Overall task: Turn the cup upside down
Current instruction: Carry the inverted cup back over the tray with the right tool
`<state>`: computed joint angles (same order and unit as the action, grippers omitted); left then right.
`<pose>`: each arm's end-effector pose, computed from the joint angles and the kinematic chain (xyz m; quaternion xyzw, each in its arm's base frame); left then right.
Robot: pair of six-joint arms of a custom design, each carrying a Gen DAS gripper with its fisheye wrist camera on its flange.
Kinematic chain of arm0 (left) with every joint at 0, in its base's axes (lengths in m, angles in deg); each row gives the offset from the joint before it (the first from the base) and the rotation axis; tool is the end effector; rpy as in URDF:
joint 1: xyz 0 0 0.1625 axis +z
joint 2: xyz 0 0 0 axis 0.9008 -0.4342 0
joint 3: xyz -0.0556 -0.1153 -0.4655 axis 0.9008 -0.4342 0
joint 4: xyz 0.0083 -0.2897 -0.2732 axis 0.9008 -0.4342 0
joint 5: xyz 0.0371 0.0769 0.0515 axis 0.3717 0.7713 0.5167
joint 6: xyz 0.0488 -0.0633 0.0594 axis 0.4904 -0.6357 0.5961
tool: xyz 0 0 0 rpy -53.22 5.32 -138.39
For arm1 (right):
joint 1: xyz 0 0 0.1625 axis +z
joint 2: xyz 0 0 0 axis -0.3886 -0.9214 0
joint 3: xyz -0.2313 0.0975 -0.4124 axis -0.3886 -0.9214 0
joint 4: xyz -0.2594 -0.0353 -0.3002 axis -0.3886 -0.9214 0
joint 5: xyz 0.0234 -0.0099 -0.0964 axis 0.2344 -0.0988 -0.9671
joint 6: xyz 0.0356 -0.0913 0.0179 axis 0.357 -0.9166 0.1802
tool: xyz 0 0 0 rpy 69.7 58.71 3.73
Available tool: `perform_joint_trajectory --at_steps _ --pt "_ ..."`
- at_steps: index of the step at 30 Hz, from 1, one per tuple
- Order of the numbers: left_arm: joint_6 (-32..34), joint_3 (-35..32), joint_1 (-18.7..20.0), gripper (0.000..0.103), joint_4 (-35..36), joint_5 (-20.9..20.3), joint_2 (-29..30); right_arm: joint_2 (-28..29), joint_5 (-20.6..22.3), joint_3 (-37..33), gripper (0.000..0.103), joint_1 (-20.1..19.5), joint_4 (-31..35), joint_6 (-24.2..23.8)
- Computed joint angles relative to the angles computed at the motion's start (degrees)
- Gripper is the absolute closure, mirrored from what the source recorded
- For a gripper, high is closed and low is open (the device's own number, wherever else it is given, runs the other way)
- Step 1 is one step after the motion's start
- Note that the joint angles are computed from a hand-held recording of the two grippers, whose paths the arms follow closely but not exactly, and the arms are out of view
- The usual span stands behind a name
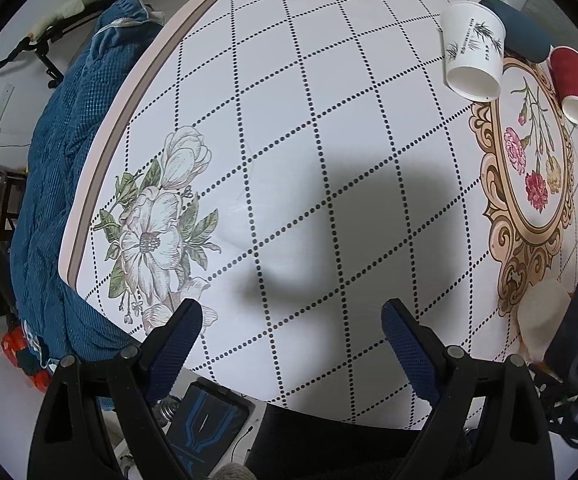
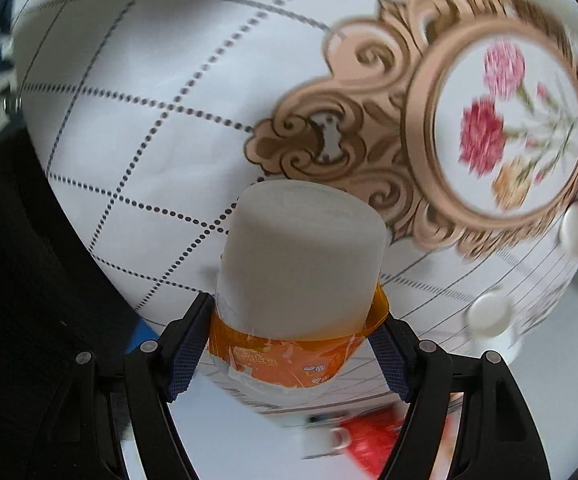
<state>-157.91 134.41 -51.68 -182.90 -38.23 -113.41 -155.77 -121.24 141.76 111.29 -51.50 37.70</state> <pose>-0.4650 -0.2539 -0.0223 -0.1608 0.8932 -0.0561 0.4161 0.0285 -0.2949 0.3235 0.4010 -0.6563 -0.4255 0.4769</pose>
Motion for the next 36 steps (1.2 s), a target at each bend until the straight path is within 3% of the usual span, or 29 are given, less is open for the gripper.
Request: perform_joint_trajectory --at_steps 4,10,16,19,28,30,33,34,36 --pt "0.65 -1.24 0.13 0.011 0.56 -0.04 0.81 1.41 2.86 -4.67 0.026 -2.50 9.09 11.65" --pt "1.76 -2.66 0.41 0.011 1.05 0.08 1.73 3.48 7.79 -10.02 0.026 -5.80 12.94 20.22" --pt "3.05 -4.31 0.62 0.011 2.11 0.15 2.65 5.67 8.76 -13.59 0.023 -8.02 12.56 21.28" --pt "3.67 -4.61 0.78 0.011 2.28 0.16 2.90 7.03 10.32 -14.74 0.018 -7.51 9.60 19.67" --pt "5.97 -6.64 1.23 0.011 2.71 -0.12 4.42 6.96 13.20 -15.29 0.017 -8.84 -0.28 15.12" --pt "6.50 -6.74 1.45 0.011 2.42 -0.51 4.70 6.74 13.87 -15.13 0.020 -9.51 -2.74 13.77" --pt "7.12 -6.73 1.77 0.011 1.71 -1.18 5.09 5.91 16.24 -15.01 0.033 -11.08 -7.27 11.42" --pt "7.43 -6.91 1.91 0.011 1.56 -1.44 5.36 6.53 17.32 -15.37 0.033 -10.30 -7.19 12.75" --pt "8.10 -6.87 2.33 0.011 1.31 -1.67 5.50 5.44 18.70 -15.04 0.033 -11.17 -10.71 10.24"
